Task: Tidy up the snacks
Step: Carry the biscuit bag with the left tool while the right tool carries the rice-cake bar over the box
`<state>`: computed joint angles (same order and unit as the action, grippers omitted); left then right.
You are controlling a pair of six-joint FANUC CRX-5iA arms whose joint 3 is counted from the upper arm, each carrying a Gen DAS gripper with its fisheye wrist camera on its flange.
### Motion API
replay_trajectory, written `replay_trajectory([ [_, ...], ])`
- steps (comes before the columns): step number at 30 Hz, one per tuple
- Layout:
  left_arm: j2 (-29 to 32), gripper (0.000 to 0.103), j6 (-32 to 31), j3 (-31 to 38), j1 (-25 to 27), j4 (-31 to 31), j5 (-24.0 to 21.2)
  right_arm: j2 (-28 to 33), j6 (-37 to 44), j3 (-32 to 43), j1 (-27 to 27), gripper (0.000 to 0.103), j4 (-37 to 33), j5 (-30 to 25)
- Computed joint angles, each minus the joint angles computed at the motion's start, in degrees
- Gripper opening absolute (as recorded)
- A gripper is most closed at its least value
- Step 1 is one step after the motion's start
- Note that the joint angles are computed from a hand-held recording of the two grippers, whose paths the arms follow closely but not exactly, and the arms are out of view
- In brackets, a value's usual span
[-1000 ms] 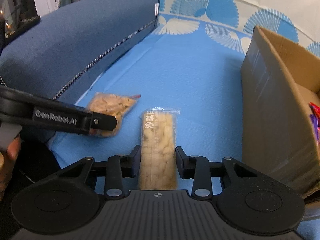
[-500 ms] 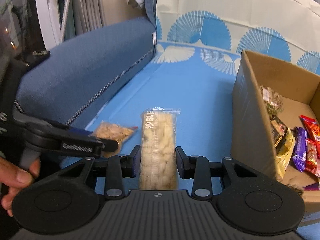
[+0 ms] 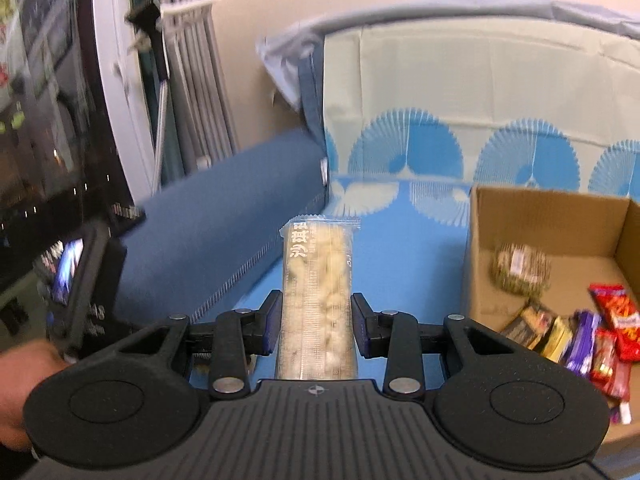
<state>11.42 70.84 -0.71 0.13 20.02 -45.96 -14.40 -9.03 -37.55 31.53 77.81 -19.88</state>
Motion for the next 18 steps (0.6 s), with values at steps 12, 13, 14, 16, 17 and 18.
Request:
replay_trajectory([
  [12,4.1,0.056,0.1,14.0,-10.5,4.2,-0.1,0.1,-11.9,2.0,-1.4,0.038,2.2,-20.4],
  [13,4.3,0.056,-1.2,14.7,-11.7,6.0,0.3,0.5,-12.1,2.5,-1.0,0.038,0.5,-23.3],
  [14,4.4,0.057,-3.7,15.0,-12.9,9.1,0.9,0.9,-12.4,3.0,-0.7,0.038,-1.1,-25.8],
  [16,4.0,0.070,-8.6,14.2,-15.0,14.8,2.4,1.7,-13.1,3.7,-0.3,0.040,-3.5,-30.5],
  [17,4.0,0.076,-10.4,14.1,-16.1,16.9,2.8,1.9,-13.6,3.9,-0.5,0.042,-4.1,-31.8],
  [18,3.8,0.082,-12.7,13.5,-17.2,19.7,3.4,2.0,-14.0,3.9,-0.7,0.053,-4.8,-32.5],
])
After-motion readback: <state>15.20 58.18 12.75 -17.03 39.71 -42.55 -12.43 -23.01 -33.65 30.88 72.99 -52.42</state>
